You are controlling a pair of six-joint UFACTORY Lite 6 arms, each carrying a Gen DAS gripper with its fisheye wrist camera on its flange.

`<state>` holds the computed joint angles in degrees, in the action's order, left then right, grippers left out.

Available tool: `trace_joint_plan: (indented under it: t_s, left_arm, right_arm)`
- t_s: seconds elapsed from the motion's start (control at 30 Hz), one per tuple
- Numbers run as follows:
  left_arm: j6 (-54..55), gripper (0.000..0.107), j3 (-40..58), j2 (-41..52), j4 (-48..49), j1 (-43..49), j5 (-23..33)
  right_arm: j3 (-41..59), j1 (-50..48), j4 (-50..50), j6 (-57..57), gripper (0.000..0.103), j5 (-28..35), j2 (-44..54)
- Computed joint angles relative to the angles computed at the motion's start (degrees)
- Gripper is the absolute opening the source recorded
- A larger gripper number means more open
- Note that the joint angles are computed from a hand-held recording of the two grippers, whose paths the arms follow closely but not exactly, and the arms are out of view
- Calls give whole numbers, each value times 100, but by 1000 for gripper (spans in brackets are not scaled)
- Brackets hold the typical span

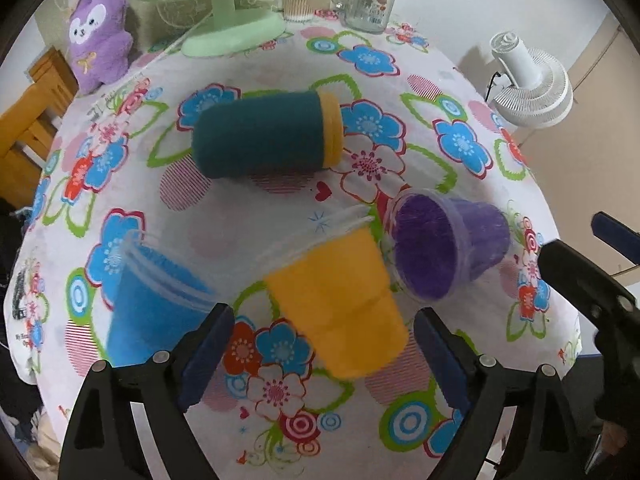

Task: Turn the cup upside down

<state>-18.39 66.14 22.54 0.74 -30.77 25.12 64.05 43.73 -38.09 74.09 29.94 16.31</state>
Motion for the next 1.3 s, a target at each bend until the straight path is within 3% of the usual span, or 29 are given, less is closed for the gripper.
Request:
trace_joint_plan:
  t_s: [0.13, 0.3, 0.57, 0.73, 0.93, 1.3]
  left_arm:
    - [-292, 95, -216, -567, 405, -47, 237]
    - [-17, 96, -489, -1270, 505, 134, 601]
    - [804, 96, -1146, -1901, 545, 496, 480]
    - [1469, 96, -1772, -2055, 436, 773, 20]
    - [1567, 96, -2440, -2020, 714, 1005, -690]
    - [2986, 96, -2903, -1564, -558, 1536, -1620]
  right_arm:
    - [91, 149, 48, 16, 100, 67, -147]
    - [272, 592, -451, 832, 100, 338, -226]
    - [417, 1441, -1666, 2575, 100, 638, 239]
    - [427, 1933, -2685, 3863, 99, 892, 736]
    - [595, 2111, -3388, 4784, 87, 797, 1528]
    - [959, 2001, -4357, 5619, 75, 400, 2495]
